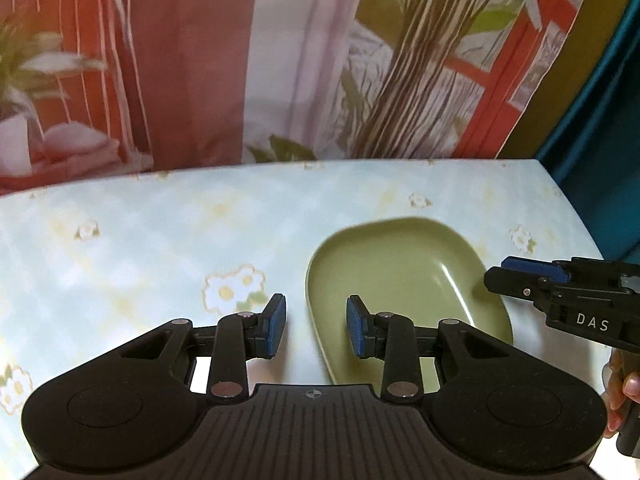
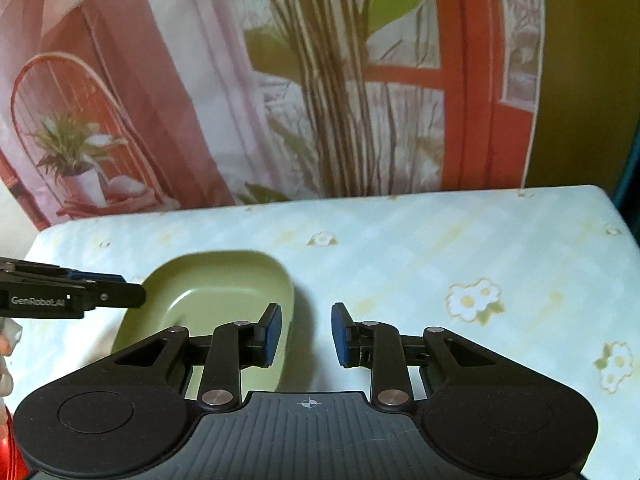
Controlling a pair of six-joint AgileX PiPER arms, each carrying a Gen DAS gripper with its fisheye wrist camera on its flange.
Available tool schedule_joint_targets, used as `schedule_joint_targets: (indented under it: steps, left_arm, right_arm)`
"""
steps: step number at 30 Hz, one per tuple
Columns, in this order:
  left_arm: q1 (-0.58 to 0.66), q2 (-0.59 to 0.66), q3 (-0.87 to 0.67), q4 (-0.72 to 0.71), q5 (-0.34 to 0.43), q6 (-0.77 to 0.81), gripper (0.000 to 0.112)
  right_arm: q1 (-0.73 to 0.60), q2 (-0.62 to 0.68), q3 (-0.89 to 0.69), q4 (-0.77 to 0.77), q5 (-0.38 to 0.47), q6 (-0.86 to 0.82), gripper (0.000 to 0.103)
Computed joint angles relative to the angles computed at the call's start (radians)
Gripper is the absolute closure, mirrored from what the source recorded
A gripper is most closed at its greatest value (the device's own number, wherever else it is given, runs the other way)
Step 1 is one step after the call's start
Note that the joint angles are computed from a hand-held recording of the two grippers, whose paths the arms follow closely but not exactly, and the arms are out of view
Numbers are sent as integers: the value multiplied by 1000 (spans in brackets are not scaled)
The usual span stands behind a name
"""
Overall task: Organize plates and bowls
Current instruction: 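Open both tools and move them to grip the olive-green plate rim, then lift the olive-green plate with both tools and lower it onto the orange plate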
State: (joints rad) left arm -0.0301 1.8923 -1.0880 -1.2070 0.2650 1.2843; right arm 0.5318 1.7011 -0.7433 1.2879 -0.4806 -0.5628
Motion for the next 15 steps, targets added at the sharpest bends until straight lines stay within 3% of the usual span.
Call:
schedule_joint_targets:
  steps: [5, 7, 9, 13, 15]
  left_arm:
    - [19, 22, 3, 28, 27, -23, 78]
    - [27, 33, 5, 9, 38, 5, 84]
    - [33, 33, 9, -9, 55, 56, 101]
    - [22, 24, 9, -19, 44, 79, 101]
    - [23, 18, 13, -78, 35, 144, 102]
  right_arm:
    - [0, 33, -30, 25, 29, -27, 77]
    - [2, 46, -38, 38, 37, -37, 77]
    - [3, 57, -45, 51, 45, -45, 81]
    - [4, 73, -52, 65, 56, -40, 97]
    - [14, 80, -63, 108, 40, -74, 97]
